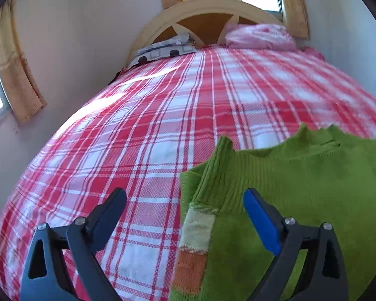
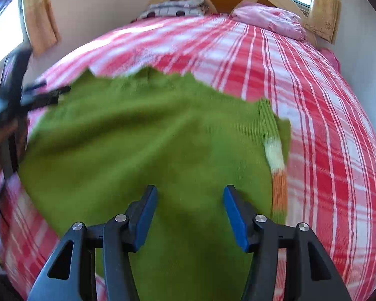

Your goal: Fold small clothes

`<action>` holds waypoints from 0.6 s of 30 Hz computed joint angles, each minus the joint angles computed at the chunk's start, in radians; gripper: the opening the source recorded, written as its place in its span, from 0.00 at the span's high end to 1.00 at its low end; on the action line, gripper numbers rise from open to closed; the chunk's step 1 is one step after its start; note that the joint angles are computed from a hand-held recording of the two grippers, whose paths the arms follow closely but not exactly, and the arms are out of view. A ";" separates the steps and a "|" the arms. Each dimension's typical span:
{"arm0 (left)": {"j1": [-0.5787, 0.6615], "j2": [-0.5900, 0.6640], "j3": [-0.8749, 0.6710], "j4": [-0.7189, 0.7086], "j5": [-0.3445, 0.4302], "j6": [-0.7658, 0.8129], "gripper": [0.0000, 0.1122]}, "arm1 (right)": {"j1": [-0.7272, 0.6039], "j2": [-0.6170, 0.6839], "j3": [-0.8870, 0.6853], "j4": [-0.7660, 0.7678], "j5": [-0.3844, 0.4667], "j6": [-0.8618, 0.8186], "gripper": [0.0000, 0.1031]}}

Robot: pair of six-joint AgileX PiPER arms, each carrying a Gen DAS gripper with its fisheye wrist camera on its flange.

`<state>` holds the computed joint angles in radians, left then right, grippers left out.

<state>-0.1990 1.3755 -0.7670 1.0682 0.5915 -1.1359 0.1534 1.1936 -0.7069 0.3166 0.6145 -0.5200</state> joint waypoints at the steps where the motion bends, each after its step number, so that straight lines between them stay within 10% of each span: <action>1: -0.001 0.064 -0.035 0.022 0.053 -0.013 0.13 | -0.024 -0.030 0.034 0.017 -0.009 -0.036 0.46; 9: 0.146 0.154 -0.123 -0.154 -0.013 0.119 0.08 | -0.037 -0.100 0.009 0.057 0.031 -0.051 0.45; 12: 0.154 0.083 -0.074 -0.172 -0.058 0.095 0.08 | -0.050 -0.019 -0.052 0.214 0.006 -0.198 0.45; 18: 0.233 -0.084 0.029 -0.290 -0.121 0.191 0.08 | -0.068 0.238 -0.156 0.036 -0.110 0.012 0.45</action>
<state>0.0341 1.2911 -0.7380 0.7784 0.4709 -0.9453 0.0851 1.4311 -0.8631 0.3529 0.5049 -0.5082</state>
